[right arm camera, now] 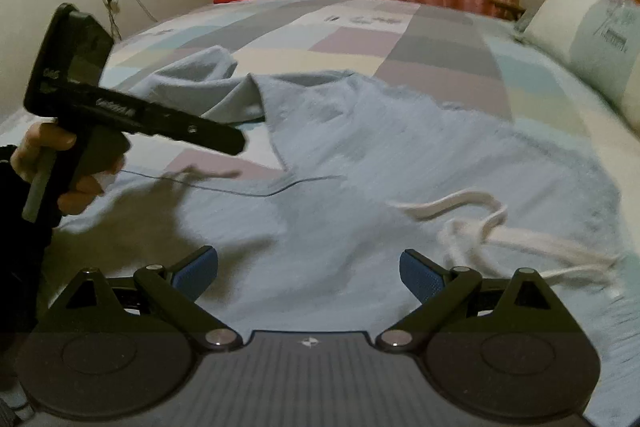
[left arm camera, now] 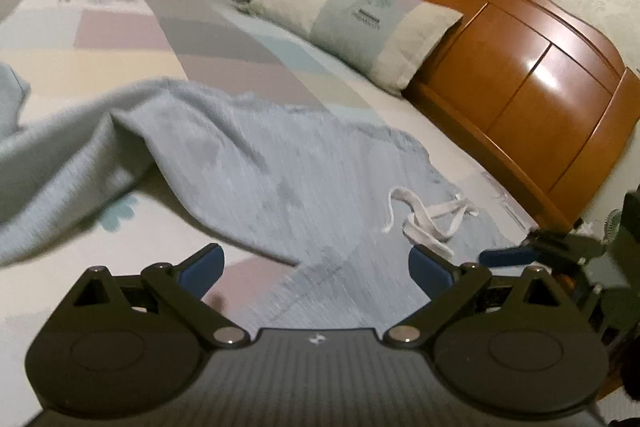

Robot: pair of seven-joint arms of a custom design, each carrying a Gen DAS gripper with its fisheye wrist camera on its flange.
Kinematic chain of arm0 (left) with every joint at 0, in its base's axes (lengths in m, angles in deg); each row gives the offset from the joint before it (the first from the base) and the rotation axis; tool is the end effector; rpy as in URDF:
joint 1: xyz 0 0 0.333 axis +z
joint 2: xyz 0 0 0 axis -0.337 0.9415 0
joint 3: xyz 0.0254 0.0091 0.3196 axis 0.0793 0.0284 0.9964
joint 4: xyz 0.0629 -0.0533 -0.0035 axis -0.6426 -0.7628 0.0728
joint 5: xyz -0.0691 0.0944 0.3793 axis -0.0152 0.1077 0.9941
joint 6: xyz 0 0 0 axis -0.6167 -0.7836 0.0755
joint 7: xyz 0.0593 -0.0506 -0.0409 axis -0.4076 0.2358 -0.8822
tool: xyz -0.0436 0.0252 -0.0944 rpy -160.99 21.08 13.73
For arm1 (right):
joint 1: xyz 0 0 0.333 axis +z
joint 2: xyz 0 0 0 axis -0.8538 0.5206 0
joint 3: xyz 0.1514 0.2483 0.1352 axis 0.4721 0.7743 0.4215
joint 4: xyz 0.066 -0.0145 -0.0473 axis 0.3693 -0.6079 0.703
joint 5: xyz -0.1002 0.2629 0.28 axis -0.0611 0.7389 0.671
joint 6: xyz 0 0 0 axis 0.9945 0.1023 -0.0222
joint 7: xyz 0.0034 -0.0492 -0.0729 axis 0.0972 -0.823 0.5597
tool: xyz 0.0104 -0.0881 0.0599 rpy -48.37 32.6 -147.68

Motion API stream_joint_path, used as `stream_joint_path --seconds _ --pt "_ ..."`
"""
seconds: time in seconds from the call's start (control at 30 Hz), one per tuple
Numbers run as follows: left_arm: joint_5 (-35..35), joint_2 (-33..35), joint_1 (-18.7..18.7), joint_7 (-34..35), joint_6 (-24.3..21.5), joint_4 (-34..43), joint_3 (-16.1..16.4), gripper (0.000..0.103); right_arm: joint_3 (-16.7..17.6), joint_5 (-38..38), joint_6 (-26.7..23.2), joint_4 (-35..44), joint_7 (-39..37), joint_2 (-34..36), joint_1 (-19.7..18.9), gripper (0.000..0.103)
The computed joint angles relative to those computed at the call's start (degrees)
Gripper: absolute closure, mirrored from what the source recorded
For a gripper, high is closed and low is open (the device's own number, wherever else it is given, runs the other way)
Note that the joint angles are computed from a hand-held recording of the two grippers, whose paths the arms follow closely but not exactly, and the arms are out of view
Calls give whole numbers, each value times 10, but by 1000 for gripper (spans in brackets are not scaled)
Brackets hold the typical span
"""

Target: Fold clothes

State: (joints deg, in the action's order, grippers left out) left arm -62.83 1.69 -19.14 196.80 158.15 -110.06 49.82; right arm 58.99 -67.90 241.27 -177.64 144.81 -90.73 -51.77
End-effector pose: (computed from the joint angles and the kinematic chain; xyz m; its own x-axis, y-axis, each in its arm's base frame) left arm 0.6192 -0.1302 0.5312 -0.6714 -0.5820 0.4588 -0.6786 0.2342 -0.6962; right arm 0.4408 0.1196 0.5406 0.1220 -0.9867 -0.1077 -0.6877 -0.0058 -0.7260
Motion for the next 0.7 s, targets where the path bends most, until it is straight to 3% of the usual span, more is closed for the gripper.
stream_joint_path --seconds 0.3,0.47,0.63,0.7 --pt "73 101 0 -168 -67 105 -25 3 -79 135 89 -73 -86 -10 112 3" --pt "65 179 8 -260 -92 198 -60 2 -151 211 138 -87 -155 -16 197 3" --pt "31 218 23 -292 -85 248 -95 2 -135 211 146 -84 -192 -17 179 0" --pt "19 222 27 -277 -74 259 -106 2 -146 213 144 -70 -211 -5 187 0"
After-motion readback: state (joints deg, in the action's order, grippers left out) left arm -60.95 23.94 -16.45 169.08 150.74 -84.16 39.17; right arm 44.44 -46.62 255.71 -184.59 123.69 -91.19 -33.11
